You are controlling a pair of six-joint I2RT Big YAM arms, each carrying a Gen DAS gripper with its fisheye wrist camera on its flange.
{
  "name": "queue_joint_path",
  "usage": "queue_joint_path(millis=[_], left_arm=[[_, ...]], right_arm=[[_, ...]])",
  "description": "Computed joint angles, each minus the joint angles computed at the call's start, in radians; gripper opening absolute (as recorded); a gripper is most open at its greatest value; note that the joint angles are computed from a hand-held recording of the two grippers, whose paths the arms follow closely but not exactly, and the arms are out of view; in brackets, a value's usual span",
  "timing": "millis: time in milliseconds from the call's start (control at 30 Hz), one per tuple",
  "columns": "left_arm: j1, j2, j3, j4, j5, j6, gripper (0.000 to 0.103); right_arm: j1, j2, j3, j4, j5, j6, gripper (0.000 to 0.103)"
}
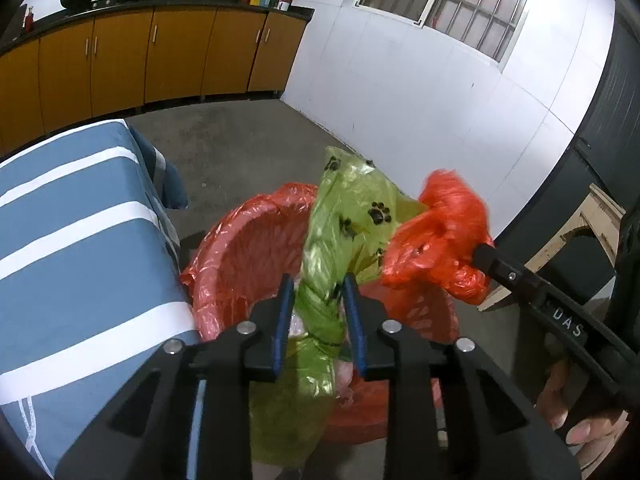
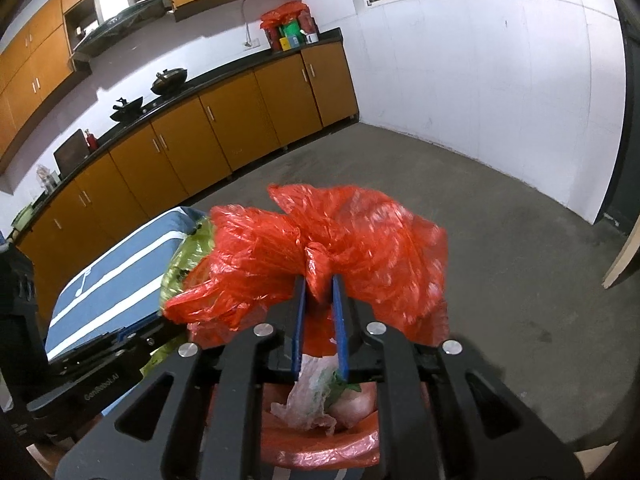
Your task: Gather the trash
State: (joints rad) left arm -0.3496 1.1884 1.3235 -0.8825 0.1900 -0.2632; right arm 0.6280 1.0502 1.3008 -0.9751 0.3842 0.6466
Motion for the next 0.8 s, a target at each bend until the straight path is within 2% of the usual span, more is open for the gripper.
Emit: queue_joint_path(millis=[133, 333, 400, 467, 567, 600, 667, 733, 800], left_arm=[[0.007, -0.006, -0.01, -0.005, -0.009, 0.001, 0.034], [0.031, -0.027, -0.025, -0.011, -0.034, -0.009, 0.035], [0.038, -0.041, -0.028, -0.013, -0.043, -0.012, 0.036], [0.048, -0.065, -0.037, -0.01, -0.057, -0.01, 0.039], [0.067, -0.119, -0.06, -0.004, -0.087, -0.003, 0.048], [0.071, -0.136, -0.067, -0.004, -0.096, -0.003, 0.051], [0.082, -0.175, -0.082, -0.007, -0.116, -0.003, 0.057], [0.097, -0.219, -0.099, -0.006, -0.143, -0.001, 0.071], [0.116, -0.275, -0.121, -0.009, -0.173, -0.002, 0.079]], right_arm=[[-0.002, -0.005, -0.005, -0.003, -0.008, -0.004, 0.025], [0.001, -0.014, -0.002, -0.017, 0.002, -0.004, 0.025], [0.013, -0.022, -0.001, -0.024, 0.028, -0.001, 0.03], [0.042, -0.023, 0.005, -0.03, 0.078, 0.01, 0.048], [0.083, -0.038, 0.006, -0.032, 0.144, 0.015, 0.068], [0.099, -0.042, 0.007, -0.035, 0.17, 0.019, 0.072], [0.131, -0.05, 0.008, -0.04, 0.224, 0.031, 0.087], [0.177, -0.053, 0.012, -0.051, 0.306, 0.047, 0.093], [0.226, -0.051, 0.017, -0.062, 0.402, 0.053, 0.098]])
